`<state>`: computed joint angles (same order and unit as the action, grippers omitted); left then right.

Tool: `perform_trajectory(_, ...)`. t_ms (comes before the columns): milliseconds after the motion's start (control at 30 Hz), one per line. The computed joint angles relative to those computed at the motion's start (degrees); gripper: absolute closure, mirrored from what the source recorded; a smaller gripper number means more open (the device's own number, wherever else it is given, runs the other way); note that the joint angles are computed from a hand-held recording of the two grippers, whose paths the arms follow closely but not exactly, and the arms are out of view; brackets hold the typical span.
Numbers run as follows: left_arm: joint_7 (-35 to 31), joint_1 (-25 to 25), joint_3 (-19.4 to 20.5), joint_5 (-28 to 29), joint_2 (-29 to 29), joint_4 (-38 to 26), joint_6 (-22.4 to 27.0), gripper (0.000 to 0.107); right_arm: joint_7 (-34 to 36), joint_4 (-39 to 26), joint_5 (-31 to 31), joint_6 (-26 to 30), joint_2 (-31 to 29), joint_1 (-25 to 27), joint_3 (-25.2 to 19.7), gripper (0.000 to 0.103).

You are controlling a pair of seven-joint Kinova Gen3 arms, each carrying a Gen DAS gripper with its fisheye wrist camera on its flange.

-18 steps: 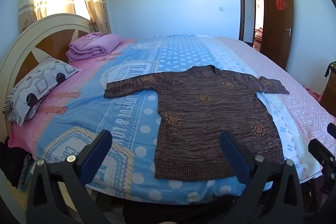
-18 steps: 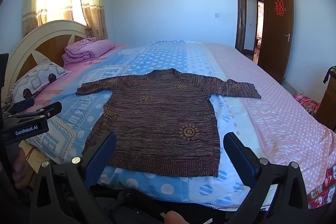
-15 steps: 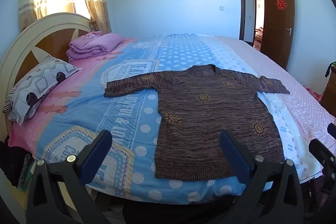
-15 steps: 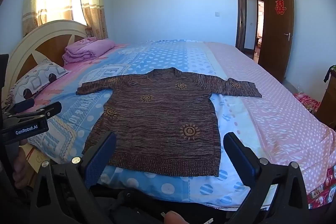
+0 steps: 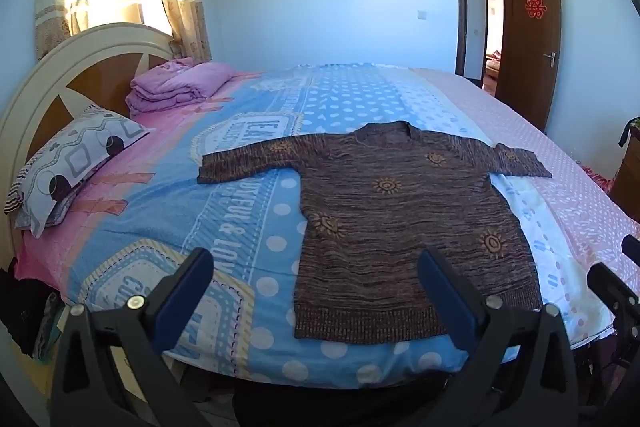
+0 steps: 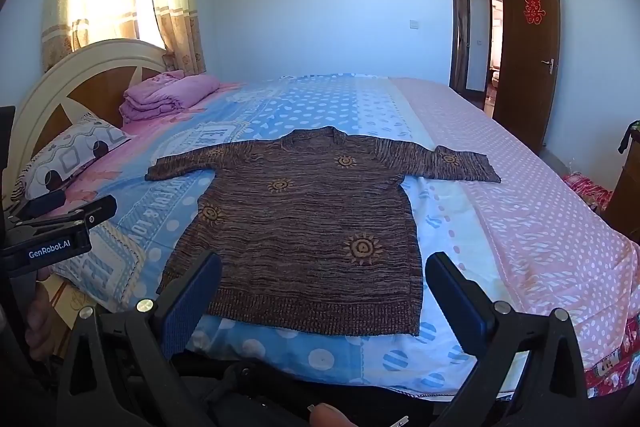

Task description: Fold small clothes

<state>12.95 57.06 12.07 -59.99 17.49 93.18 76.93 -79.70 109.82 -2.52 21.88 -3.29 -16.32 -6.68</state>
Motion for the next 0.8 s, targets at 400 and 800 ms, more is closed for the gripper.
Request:
perform_trajectory(400, 0.1, 0.2, -0.2, 0.1, 0.4, -0.3, 0.1, 0.004, 1.1, 0.0, -0.9, -0.2, 0.1, 0.0, 0.2, 0.001)
perform_trajectory(800, 0.9, 0.1, -0.3, 0.4, 0.4, 0.3, -0.5, 0.004, 1.6, 0.1, -1.4, -0.3, 0.1, 0.0, 0.3, 0.001)
